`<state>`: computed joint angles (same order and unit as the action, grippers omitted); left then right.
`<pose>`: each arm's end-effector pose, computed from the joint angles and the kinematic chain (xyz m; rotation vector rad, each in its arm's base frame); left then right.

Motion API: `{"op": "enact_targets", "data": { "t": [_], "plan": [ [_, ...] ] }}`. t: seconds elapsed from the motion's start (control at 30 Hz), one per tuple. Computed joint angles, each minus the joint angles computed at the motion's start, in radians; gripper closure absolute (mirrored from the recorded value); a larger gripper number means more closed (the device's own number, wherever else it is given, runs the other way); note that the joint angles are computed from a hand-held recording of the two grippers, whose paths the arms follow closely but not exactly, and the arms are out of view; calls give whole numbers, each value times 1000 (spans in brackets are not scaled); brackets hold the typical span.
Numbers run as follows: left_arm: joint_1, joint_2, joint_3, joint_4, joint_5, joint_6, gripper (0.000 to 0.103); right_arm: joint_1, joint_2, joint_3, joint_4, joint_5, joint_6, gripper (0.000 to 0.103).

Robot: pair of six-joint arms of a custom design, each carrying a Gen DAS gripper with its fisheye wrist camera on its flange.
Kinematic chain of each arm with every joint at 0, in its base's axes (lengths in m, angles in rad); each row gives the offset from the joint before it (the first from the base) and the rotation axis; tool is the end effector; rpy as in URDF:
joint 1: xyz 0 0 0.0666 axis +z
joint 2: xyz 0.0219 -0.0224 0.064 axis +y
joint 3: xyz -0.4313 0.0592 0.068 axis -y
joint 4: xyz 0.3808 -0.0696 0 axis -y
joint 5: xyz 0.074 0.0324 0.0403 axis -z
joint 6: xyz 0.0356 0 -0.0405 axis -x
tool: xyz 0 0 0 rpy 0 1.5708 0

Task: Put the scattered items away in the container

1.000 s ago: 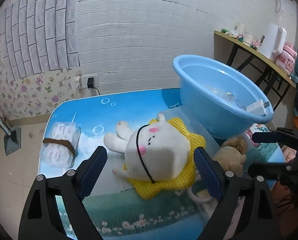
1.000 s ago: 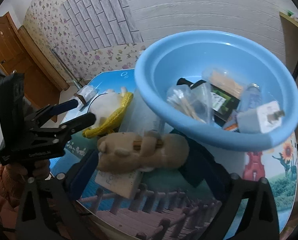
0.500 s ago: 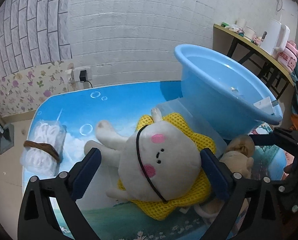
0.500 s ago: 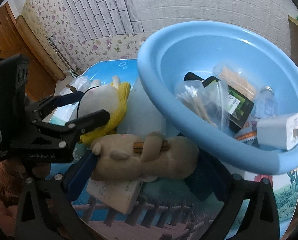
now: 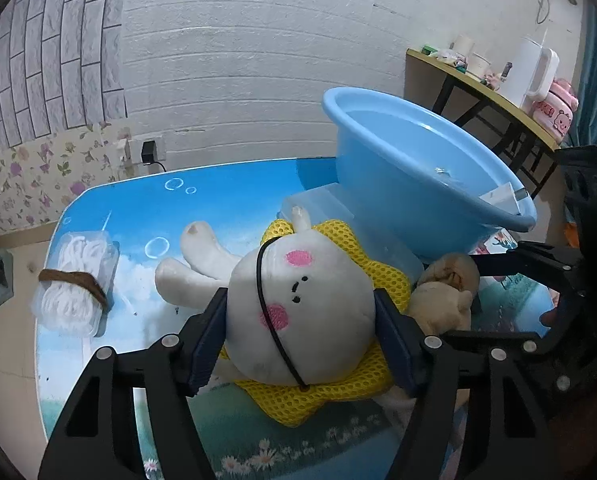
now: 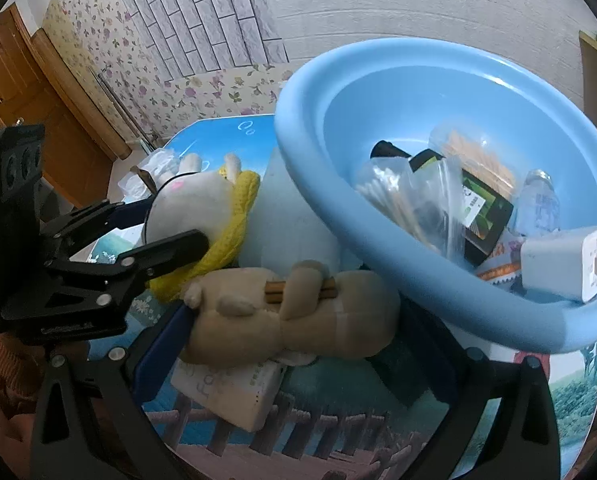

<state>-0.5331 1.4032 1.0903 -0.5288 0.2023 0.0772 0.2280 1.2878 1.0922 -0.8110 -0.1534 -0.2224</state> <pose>0.3852 -0.2361 0.3687 0.6475 2.3702 -0.5192 0.3871 0.0950 0.3974 -0.0652 2.6017 0.3633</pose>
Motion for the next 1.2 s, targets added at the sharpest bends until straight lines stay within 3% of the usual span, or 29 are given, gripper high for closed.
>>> {"op": "enact_targets", "data": {
  "t": [0.5,1.03,1.2],
  "plan": [
    [-3,-82,-22,-27,-56,20,34,-45,-64,-45,36,-84,-27,7],
    [-58,-143,28,-63,-126,43,34,-32,-207,-48,101,-88,20,8],
    [-83,-125,70,-70,-132,42,34,-76,-251,-54,115,-82,31,8]
  ]
}}
